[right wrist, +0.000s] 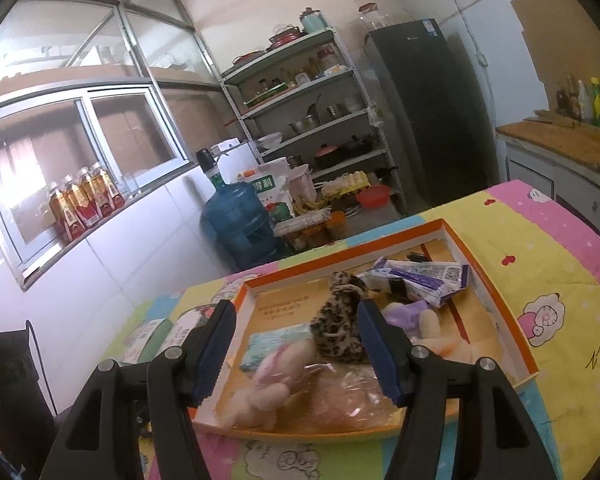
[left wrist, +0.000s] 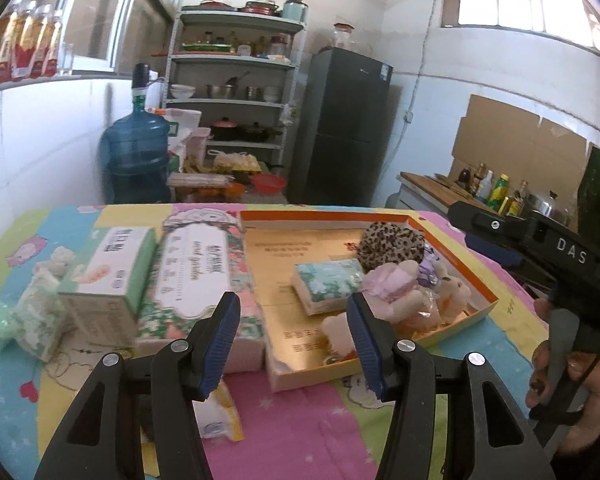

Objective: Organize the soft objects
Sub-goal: 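Withdraw both tools from the box lid toward the remaining bed items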

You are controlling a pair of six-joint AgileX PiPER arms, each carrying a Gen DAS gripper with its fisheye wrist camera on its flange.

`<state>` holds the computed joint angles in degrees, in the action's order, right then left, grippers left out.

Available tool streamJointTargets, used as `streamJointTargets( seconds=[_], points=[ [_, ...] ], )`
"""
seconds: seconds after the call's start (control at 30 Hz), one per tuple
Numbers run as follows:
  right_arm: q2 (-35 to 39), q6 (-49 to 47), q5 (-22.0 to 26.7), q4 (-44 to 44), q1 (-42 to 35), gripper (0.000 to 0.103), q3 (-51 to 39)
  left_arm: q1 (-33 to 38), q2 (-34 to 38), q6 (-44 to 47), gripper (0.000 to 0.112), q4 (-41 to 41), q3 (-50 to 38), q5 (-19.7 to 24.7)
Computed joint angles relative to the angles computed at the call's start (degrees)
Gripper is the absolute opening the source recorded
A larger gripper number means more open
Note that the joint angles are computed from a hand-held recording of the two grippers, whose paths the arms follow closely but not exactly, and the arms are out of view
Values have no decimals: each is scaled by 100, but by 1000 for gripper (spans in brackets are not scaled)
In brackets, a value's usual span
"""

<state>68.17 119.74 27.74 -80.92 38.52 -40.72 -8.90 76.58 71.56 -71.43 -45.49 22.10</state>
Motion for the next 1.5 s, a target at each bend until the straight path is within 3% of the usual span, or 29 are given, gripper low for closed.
streamJointTargets(
  seconds=[0.47,0.97,1.3,1.5],
  points=[
    [464,-663,1172,590,1230,63,-812,1178,-561,312,57,25,337,556],
    [1302,-991,1601,762,2069,63,-1724,2907,-678,1073,57,-127,503,1570],
    [1836,-1630,1377,1026,2262,63,-2277,3916,-459,1861,57,-454,473,1842],
    [2098,-2151,587,1333,2117,63,-2387,4323,-141,2188,57,-566,371,1968]
  ],
)
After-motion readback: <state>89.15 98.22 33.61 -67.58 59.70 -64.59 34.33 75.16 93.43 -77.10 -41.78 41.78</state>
